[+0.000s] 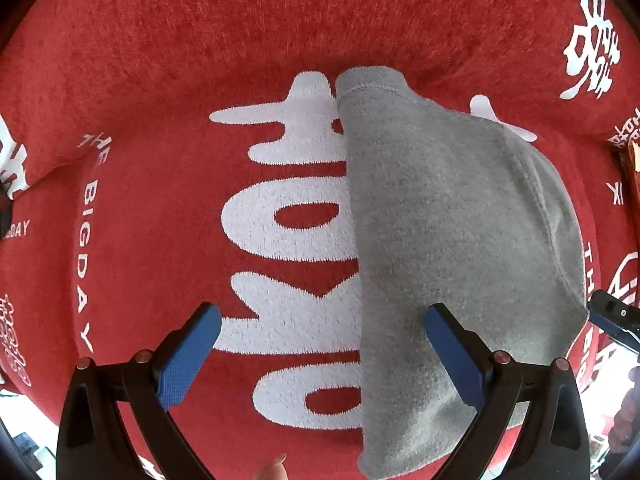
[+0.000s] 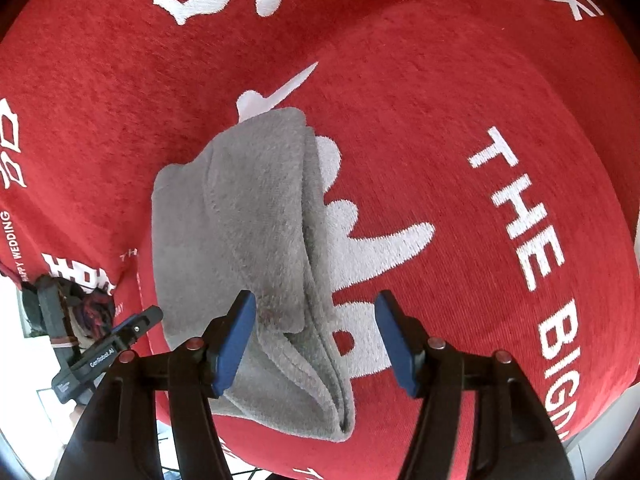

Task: Fold small clothes
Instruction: 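Open the right tool and release the bundle's edge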

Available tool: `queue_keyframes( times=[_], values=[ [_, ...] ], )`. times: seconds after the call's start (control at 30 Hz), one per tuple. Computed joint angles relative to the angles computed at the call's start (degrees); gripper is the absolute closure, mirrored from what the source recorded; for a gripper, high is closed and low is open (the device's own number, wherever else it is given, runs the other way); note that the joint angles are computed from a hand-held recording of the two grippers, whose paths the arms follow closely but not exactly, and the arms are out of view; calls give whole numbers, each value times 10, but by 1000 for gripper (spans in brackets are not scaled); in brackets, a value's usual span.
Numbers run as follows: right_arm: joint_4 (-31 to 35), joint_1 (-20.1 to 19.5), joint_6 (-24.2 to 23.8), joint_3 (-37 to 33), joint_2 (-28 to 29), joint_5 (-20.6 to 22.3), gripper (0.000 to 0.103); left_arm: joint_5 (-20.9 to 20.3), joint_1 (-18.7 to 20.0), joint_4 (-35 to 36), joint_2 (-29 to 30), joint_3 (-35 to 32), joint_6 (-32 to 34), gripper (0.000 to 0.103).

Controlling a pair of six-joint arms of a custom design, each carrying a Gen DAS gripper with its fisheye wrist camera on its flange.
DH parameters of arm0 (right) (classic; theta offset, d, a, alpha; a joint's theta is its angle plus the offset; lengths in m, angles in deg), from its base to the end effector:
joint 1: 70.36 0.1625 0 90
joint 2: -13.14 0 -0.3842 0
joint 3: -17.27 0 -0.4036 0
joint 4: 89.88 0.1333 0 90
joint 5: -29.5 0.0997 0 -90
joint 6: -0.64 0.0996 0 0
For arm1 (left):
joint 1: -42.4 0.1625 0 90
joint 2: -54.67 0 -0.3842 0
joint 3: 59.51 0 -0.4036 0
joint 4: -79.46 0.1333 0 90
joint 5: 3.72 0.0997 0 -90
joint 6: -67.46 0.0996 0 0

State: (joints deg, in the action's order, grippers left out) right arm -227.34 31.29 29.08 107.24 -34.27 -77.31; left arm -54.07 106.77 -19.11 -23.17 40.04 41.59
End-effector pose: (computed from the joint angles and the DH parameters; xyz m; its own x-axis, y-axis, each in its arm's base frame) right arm 0.2366 -0.6300 0.0859 -0.9246 0.3160 0.2127 0.2720 0.9386 -0.2123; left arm -0.0542 -0.5680 0.2914 -0.7520 0.0343 -0.6583 0.1035 0.9924 -0.0666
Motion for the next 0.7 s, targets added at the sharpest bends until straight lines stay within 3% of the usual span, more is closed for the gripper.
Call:
queue_keyframes(
  times=[0.4,0.7],
  values=[
    [10,-11,-36,-27,16,8,37,-34,28,-23,17,-31,11,1],
    [24,-39,-85,-51,32,75,37,-174,78,-50,36,-59,58,1]
  ],
)
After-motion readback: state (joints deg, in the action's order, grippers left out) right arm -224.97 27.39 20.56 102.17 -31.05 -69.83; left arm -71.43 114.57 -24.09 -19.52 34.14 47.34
